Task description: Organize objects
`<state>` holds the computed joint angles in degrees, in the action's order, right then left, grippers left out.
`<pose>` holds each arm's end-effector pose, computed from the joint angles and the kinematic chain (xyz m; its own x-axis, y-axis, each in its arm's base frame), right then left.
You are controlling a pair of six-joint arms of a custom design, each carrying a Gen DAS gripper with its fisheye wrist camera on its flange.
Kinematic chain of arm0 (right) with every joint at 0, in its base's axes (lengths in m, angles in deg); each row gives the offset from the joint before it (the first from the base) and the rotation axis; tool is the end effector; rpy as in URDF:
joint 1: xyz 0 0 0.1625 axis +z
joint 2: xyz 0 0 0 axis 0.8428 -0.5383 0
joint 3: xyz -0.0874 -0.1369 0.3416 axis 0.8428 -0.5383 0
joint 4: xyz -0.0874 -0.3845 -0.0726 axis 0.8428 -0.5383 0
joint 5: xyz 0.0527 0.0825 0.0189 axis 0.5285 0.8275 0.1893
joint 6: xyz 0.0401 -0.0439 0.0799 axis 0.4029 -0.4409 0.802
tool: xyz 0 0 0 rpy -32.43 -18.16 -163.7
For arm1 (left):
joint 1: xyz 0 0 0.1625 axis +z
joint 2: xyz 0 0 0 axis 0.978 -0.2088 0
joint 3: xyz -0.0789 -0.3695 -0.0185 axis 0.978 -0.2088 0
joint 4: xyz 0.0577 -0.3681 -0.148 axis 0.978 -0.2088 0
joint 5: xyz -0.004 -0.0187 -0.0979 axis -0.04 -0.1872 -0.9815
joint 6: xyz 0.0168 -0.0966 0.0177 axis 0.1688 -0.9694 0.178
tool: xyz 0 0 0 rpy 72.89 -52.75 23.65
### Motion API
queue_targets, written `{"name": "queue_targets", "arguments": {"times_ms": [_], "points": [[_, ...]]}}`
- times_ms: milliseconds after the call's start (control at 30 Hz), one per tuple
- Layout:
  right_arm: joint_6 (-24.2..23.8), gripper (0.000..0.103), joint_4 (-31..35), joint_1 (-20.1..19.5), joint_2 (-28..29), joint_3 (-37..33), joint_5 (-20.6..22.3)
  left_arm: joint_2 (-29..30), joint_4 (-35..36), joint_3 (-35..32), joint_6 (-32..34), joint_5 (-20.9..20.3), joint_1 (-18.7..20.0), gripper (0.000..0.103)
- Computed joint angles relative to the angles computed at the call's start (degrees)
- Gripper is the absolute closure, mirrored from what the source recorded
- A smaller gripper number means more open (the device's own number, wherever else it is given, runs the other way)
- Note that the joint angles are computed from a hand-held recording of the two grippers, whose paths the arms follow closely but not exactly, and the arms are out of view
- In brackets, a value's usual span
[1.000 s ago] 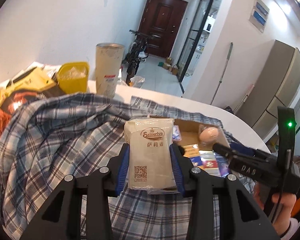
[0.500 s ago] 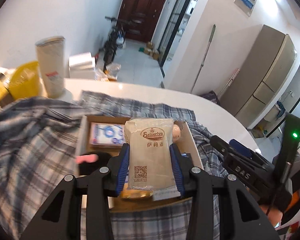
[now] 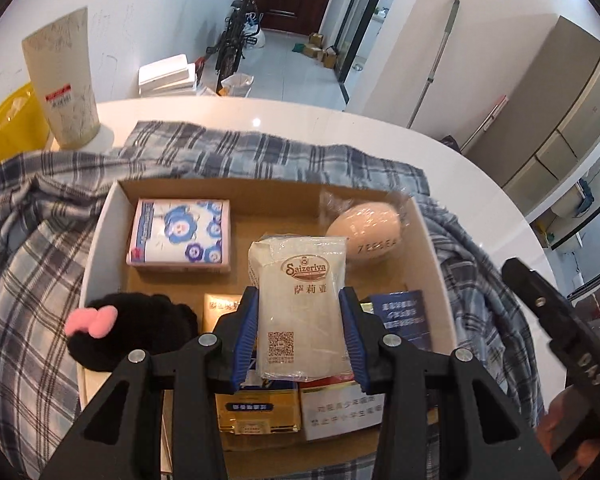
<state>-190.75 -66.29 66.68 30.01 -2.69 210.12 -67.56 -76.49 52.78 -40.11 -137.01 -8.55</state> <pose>0.3380 -0.4226 0.0587 -0.7525 0.4623 0.4690 -0.1451 0.5782 -0.8029 -0.0709 -0.6707 0.3810 -0.7487 0.5246 -0.4052 0.6045 0.7912 -0.0925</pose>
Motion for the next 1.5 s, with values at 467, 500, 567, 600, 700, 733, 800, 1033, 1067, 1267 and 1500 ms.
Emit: {"name": "queue_targets", "arguments": {"times_ms": [467,500,567,600,700,733,800,1033,1067,1267,1500], "points": [[0.51,0.037,0.9,-0.24,0.31,-0.32,-0.8,4.36,-7.21,-2.94,-0.58,0.78,-0.41,0.061],[0.42,0.037,1.04,-0.28,0.22,-0.28,-1.13,4.73,-7.07,-3.51,-0.58,0.34,-0.39,0.061],[0.29,0.037,0.78,-0.34,-0.3,0.24,-1.79,5.31,-7.28,-4.15,-0.85,0.62,-0.48,0.061],[0.11,0.037,0.45,-0.42,-0.54,0.49,-1.95,5.48,-7.24,-4.29,-0.99,0.78,-0.52,0.061],[0.01,0.037,0.07,-0.38,-0.93,0.9,-1.73,6.43,-5.45,-5.59,-1.23,0.62,-0.33,0.04],[0.2,0.037,0.15,-0.4,-0.93,0.92,-1.7,6.29,-5.72,-5.23,-1.28,0.65,-0.35,0.035],[0.73,0.037,0.29,-0.45,-1.2,1.23,-2.19,5.58,-7.17,-4.09,-0.94,0.6,-0.38,0.032],[1.29,0.037,0.3,-0.46,-1.45,1.54,-1.72,3.31,-7.61,-3.33,0.81,-0.52,-1.17,0.025],[1.33,0.037,0.12,-0.53,-1.65,1.7,-1.9,2.96,-7.74,-3.28,1.04,-0.56,-1.28,0.025],[-1.0,0.037,-2.87,0.32,-2.71,2.72,-1.46,-2.65,-14.54,1.37,5.53,-0.91,-2.36,0.025],[-12.36,0.037,-12.06,4.84,-4.37,2.94,2.92,-13.73,-36.25,13.01,15.18,-6.16,-4.4,0.017]]}}
